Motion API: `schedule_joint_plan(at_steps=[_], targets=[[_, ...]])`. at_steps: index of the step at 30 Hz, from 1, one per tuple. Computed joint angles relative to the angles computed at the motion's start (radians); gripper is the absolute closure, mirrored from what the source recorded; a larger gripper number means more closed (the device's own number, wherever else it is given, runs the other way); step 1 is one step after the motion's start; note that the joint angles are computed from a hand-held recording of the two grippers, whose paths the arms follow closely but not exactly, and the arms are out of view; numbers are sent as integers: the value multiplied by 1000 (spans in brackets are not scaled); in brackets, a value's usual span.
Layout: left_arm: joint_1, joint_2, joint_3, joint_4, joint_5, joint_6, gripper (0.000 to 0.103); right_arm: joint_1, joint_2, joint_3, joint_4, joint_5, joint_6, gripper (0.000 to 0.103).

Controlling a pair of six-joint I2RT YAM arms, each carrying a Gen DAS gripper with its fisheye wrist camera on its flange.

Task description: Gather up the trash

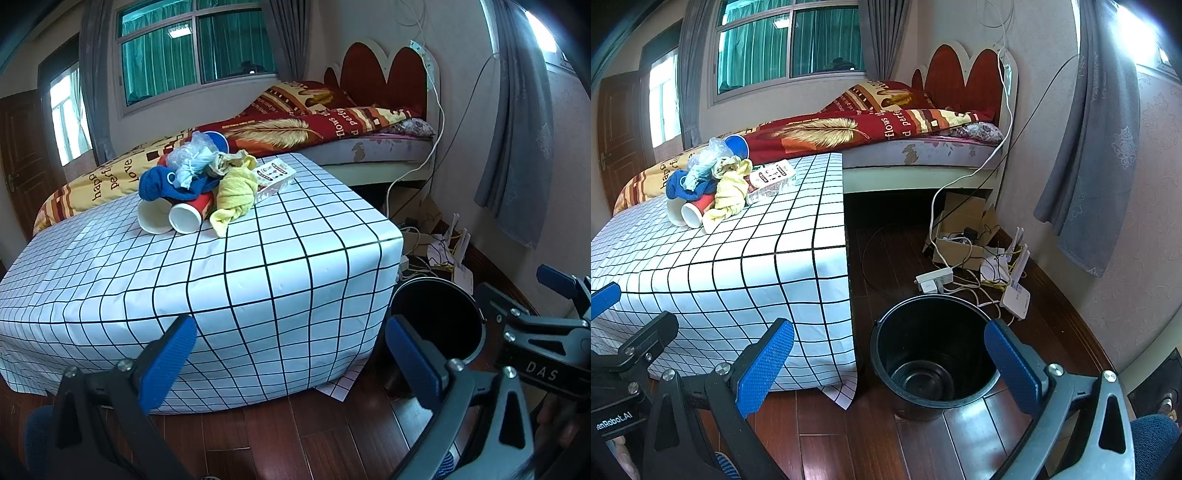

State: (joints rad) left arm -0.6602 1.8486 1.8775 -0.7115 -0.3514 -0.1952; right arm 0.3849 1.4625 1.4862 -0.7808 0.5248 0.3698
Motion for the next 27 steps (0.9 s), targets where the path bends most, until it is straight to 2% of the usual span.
schedule_joint_plan(at_steps=[16,23,27], targets=[[3,-13,-27,15,-1,1,0,2,3,0,1,-1,-1,0],[29,-15,-20,23,-13,15,0,-5,-6,-19,41,-62,-2,0],[72,-17,-14,35,-14,32,0,-7,13,24,45,-94,-20,0]])
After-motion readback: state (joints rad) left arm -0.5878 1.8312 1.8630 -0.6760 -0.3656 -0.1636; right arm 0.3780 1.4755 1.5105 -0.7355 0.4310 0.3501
